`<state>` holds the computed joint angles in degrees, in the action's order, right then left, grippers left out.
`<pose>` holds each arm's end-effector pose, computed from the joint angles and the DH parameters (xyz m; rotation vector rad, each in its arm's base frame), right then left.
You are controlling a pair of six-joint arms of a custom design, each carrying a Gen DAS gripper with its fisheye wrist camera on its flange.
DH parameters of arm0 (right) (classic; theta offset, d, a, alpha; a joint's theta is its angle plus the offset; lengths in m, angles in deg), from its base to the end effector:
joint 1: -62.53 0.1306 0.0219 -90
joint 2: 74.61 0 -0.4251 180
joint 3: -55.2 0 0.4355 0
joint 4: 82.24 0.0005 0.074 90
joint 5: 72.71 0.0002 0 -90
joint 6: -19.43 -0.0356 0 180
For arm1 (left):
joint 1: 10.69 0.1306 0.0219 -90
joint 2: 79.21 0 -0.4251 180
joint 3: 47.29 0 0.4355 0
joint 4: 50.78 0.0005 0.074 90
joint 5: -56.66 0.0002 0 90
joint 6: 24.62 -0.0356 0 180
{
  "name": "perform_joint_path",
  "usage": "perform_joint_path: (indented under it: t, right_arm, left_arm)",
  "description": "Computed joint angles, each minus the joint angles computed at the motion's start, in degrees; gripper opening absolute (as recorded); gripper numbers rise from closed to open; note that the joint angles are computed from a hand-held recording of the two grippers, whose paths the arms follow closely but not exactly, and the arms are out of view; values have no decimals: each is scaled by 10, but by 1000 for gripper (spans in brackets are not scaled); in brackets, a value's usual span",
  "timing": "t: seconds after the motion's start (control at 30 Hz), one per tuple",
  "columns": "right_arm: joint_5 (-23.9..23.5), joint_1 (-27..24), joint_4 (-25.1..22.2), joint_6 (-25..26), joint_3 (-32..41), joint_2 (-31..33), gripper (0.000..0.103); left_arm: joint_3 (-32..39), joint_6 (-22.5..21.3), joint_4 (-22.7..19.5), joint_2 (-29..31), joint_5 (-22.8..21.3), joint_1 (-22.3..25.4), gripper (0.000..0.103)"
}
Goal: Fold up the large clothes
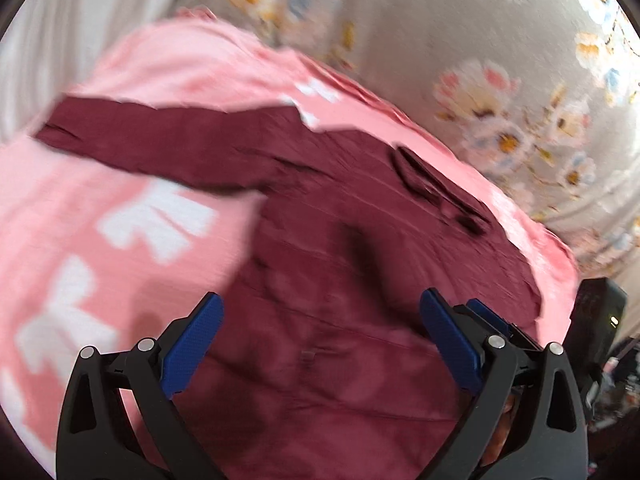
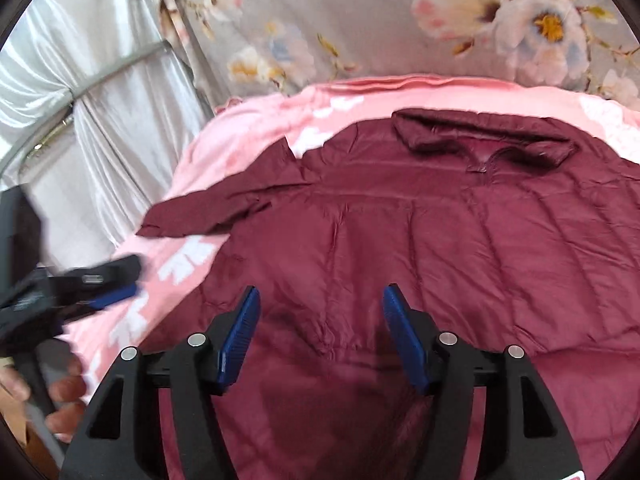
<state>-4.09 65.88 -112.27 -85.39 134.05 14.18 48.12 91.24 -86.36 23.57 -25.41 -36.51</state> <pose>0.5223 0.0431 0.4114 0.0279 2.2785 0.5903 0.5627 -0.2783 0.4147 0.0713 2.3915 -0.6030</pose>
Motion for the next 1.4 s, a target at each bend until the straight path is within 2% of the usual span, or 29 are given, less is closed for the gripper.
perform_joint_path:
  t: [0.17,0.23,0.33,0.43,0.5,0.53,0.57,0.6,0.63,0.73,0.8,0.83,0.87,0.9,0.97,1.0,1.13,1.27,1.4]
  right_arm:
    - [0,-59,-1,-36,-51,-59,63]
    - [6,-96,1,-60,-70,-75,63]
    - [8,-158,3,-101,-86,-81,64]
    - [-2,-208,10,-140,-88,-64,61]
    - [-29,-234,24,-174,-84,-40,55]
    - [-32,-238,27,-184,-79,-30,49]
    - [-38,-244,32,-197,-75,-18,44]
    - [-43,-246,39,-209,-72,-10,42]
    - [-54,-251,48,-223,-67,2,39]
    - [-50,-255,61,-243,-53,26,34]
    - [-44,-256,65,-254,-41,39,20]
    - [-40,-256,76,-262,-39,41,4]
    - [-41,-259,93,-268,-45,37,3]
    - [-34,-259,132,-282,-56,24,3]
    - [-24,-256,174,-280,-71,4,3]
    - [-14,-254,175,-273,-71,1,2]
    - [35,-237,80,-213,-43,27,2]
    - [48,-234,32,-193,-29,45,2]
    - [91,-222,-10,-152,-19,49,1]
  left_arm:
    - [60,24,-59,67,65,-13,96]
    - [77,54,-75,90,98,-13,96]
    - [82,71,-60,94,88,-18,90]
    - [105,73,-74,109,106,-21,68]
    - [126,63,-88,122,97,-25,42]
    - [140,54,-98,129,87,-27,32]
    - [144,49,-101,131,81,-27,16]
    - [152,46,-101,134,72,-27,8]
    - [159,40,-98,136,65,-27,5]
    - [178,24,-92,141,50,-24,2]
    - [193,8,-85,145,22,-23,1]
    - [198,3,-83,147,13,-23,1]
    - [205,-3,-80,150,4,-22,1]
    - [210,-7,-79,153,0,-21,1]
    - [220,-19,-84,161,-22,-24,1]
    - [221,-24,-87,165,-30,-26,1]
    - [222,-44,-107,187,-65,-33,1]
    - [205,-50,-96,191,-81,-38,2]
    - [204,-60,-96,192,-105,-43,2]
